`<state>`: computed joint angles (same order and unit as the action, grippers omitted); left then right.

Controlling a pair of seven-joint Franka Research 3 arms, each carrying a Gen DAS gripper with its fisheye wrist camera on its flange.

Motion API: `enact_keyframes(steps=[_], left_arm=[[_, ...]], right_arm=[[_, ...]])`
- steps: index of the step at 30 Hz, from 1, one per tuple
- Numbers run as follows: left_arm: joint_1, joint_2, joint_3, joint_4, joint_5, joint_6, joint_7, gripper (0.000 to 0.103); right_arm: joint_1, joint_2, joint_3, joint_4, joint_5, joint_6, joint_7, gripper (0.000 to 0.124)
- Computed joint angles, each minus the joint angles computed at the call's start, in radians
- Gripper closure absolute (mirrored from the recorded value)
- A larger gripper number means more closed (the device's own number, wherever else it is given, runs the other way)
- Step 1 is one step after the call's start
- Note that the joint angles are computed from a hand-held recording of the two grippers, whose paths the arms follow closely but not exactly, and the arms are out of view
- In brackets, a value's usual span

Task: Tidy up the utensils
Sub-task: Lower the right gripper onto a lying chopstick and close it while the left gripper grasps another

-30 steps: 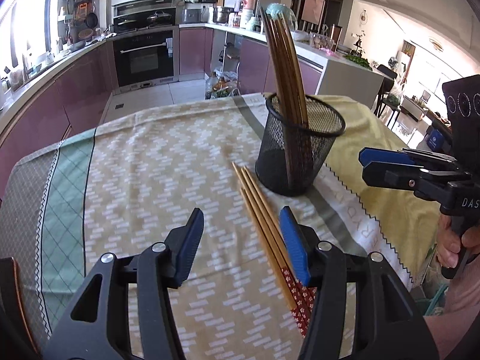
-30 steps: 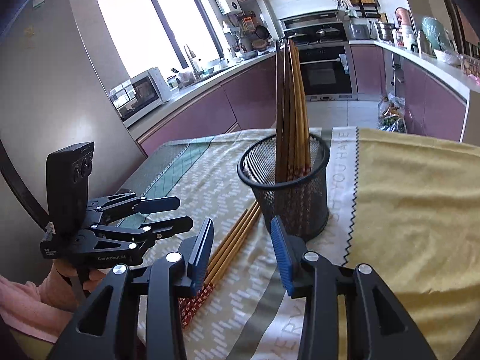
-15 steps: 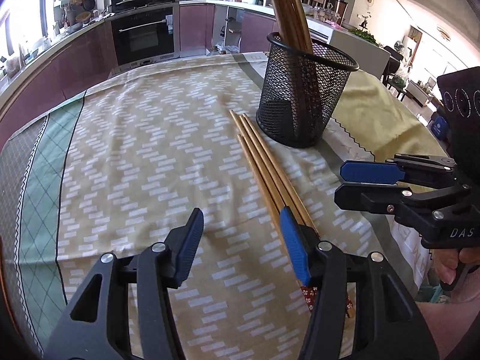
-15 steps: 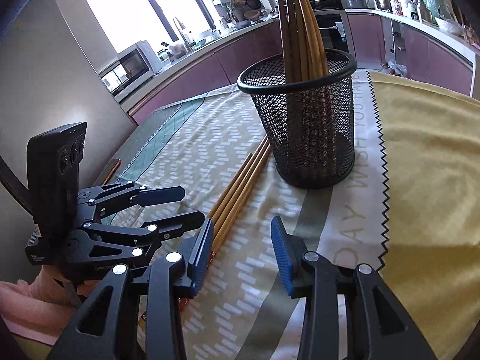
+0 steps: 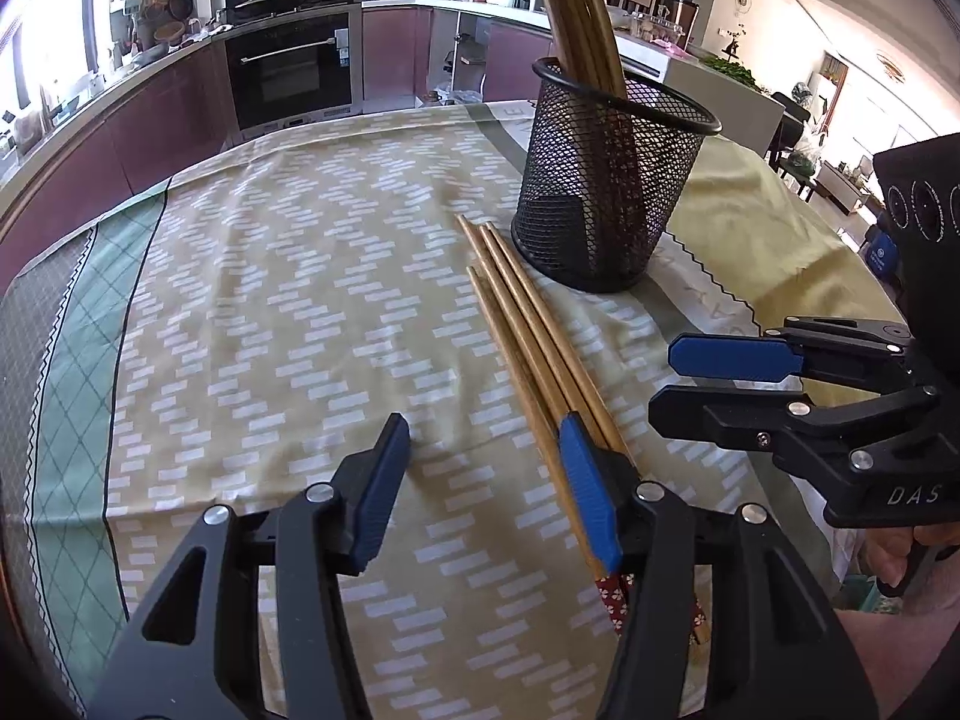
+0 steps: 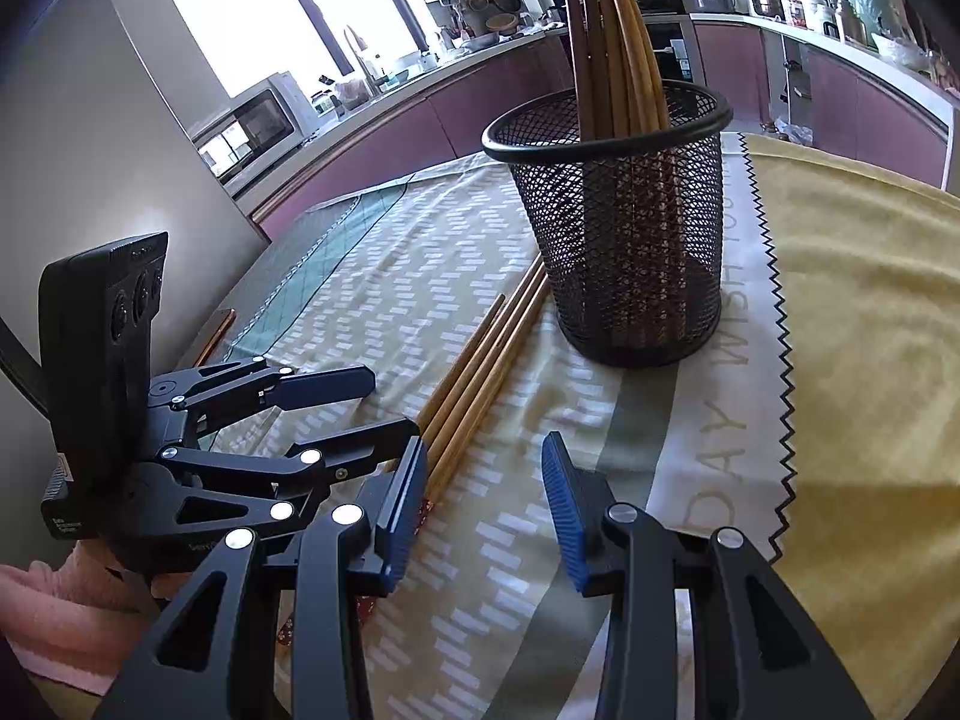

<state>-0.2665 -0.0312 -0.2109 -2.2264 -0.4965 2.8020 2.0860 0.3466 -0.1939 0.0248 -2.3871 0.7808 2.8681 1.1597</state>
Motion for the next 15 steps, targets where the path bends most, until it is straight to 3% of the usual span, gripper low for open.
enact_keyframes(steps=[7,15], left_arm=[[0.01,0.003,0.001,0.002,0.051,0.006,-0.05,0.066],[0.014,0.002,0.005,0.007,0.026,-0.006,-0.027,0.072]], right_arm=[[-0.023,0.028,0.028,0.018,-0.109,0.02,0.085,0.087],[-0.043,0.069,0.049,0.041,-0.259,0.028,0.211,0.093]])
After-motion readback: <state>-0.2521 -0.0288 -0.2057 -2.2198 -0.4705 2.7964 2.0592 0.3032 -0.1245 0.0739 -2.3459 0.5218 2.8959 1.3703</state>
